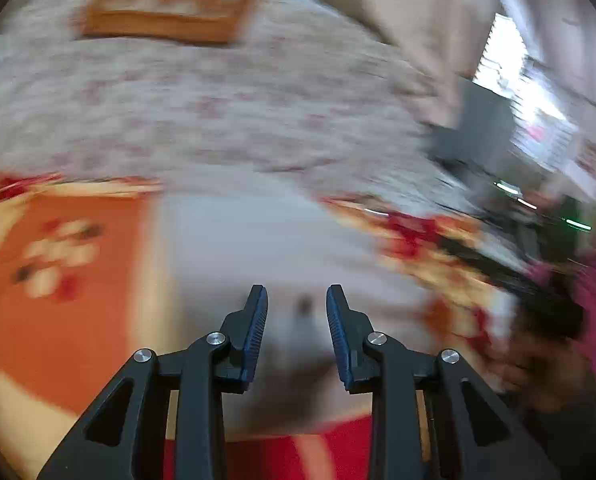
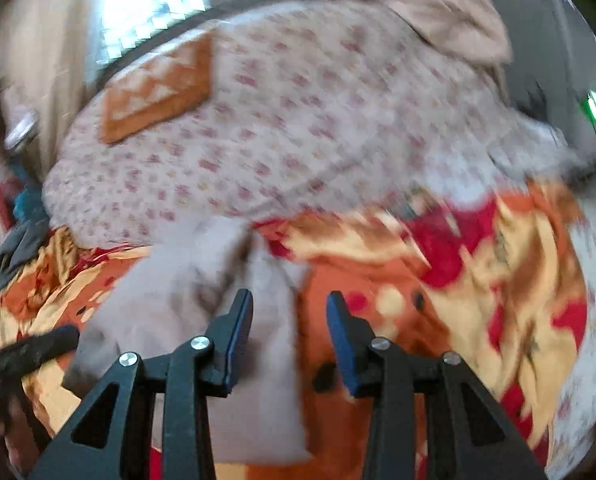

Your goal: Fold large clothes

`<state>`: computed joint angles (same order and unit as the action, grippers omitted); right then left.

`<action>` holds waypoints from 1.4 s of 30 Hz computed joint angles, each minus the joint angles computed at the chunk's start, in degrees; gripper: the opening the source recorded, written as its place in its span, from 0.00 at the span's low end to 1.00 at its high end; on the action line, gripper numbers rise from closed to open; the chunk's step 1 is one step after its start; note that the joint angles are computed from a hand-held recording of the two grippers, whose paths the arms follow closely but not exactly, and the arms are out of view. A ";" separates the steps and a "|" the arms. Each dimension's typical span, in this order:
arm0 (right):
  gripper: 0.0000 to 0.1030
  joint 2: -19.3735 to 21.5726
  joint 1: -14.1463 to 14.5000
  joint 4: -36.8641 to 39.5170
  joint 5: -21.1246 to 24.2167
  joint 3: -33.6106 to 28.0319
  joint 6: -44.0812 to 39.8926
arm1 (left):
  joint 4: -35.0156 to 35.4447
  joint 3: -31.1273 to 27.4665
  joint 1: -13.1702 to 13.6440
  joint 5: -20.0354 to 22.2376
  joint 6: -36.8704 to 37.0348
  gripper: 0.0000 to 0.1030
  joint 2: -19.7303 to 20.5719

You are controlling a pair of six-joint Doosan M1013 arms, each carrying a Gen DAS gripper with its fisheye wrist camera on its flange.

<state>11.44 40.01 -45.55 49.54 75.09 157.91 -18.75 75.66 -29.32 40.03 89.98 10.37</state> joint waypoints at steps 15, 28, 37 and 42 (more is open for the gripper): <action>0.39 12.24 -3.34 21.82 18.57 -15.47 -25.71 | 0.47 1.58 -1.17 5.42 6.59 0.00 1.72; 0.39 15.53 -3.82 12.42 12.41 -26.48 -17.05 | 7.61 -17.68 2.62 8.88 -11.15 0.11 11.94; 0.37 26.20 -7.01 21.37 23.13 -37.93 -25.15 | 14.62 -39.15 0.69 24.81 -21.76 0.15 26.81; 0.37 24.76 -7.67 21.73 21.45 -33.29 -24.11 | 18.00 -35.97 -0.76 22.73 -23.18 0.17 26.84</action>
